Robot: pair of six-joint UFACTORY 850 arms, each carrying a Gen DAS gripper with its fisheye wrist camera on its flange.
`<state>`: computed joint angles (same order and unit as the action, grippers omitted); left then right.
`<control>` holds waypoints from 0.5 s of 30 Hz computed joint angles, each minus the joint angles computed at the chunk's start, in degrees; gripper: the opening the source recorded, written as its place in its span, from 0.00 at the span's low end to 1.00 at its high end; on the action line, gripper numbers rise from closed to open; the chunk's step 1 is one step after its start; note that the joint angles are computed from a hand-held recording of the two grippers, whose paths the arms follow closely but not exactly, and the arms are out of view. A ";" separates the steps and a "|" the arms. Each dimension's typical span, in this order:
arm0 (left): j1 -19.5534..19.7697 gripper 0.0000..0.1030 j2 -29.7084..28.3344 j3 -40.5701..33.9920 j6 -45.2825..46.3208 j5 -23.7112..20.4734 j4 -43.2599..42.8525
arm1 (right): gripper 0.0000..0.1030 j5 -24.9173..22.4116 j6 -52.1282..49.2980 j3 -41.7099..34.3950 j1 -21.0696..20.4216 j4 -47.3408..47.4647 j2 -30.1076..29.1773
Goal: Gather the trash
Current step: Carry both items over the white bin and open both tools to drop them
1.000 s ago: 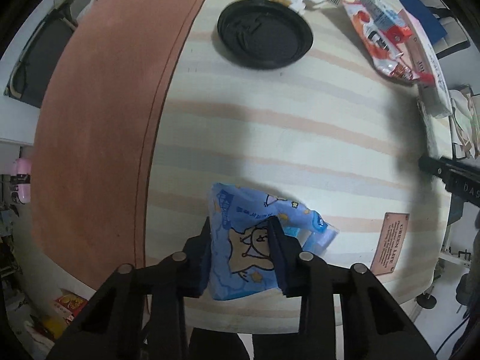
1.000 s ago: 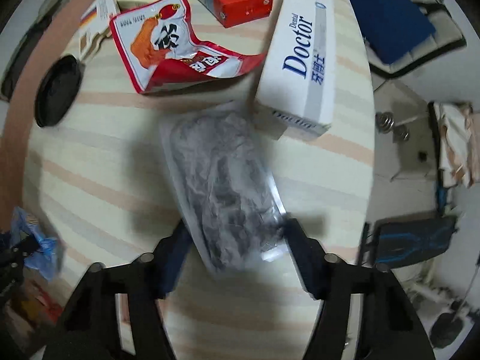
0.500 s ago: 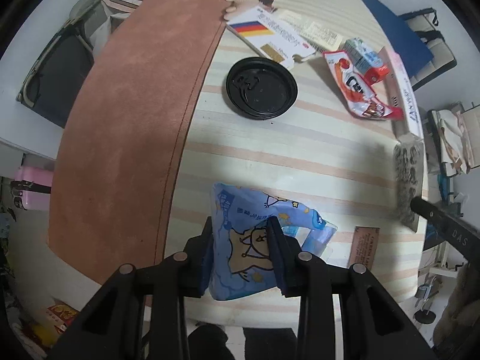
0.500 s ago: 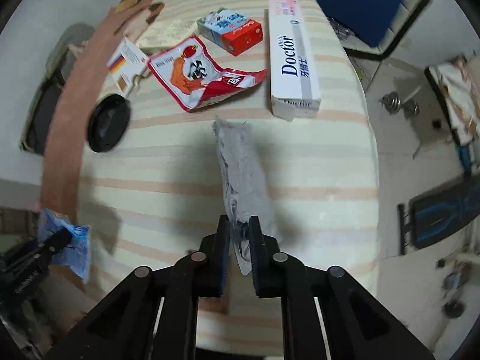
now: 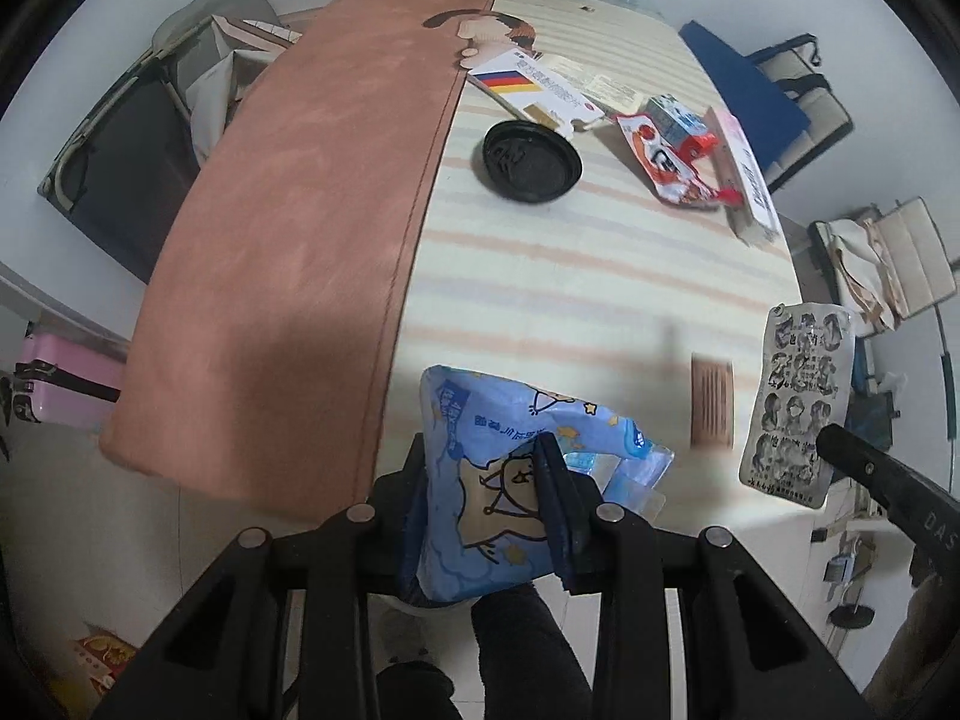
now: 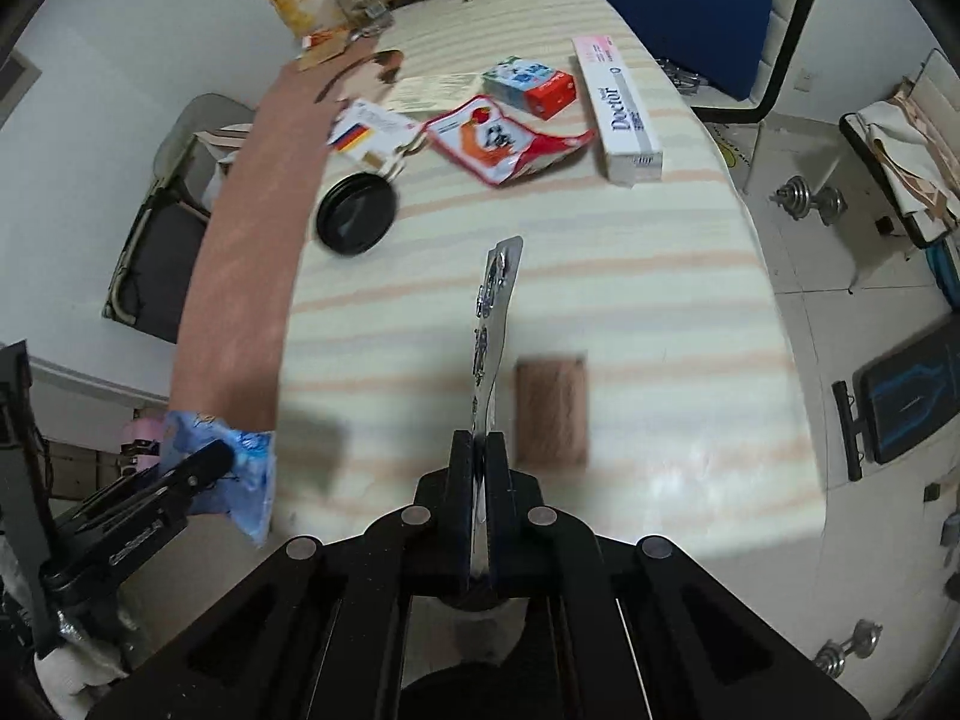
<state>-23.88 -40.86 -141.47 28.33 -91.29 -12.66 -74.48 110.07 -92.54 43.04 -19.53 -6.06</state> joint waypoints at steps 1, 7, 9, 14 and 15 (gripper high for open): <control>0.99 0.29 1.93 3.15 1.63 0.92 -0.48 | 0.03 -0.99 1.95 -1.94 1.60 -0.50 -1.54; 7.11 0.29 12.17 20.78 10.95 3.94 -0.62 | 0.03 -2.57 13.10 -12.40 10.48 -0.05 -11.66; 8.17 0.29 14.03 24.87 12.47 4.11 0.60 | 0.03 -0.40 16.19 -12.97 12.34 0.88 -13.72; 10.25 0.29 18.10 37.58 14.60 7.17 4.66 | 0.03 10.33 22.72 -7.79 15.36 3.49 -16.04; 10.46 0.29 18.59 40.54 14.52 8.63 5.65 | 0.03 13.44 23.98 -5.69 15.76 4.05 -16.26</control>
<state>-13.42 -22.27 -100.93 42.85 -82.67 -7.01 -61.04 134.05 -98.23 58.79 -15.48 -22.32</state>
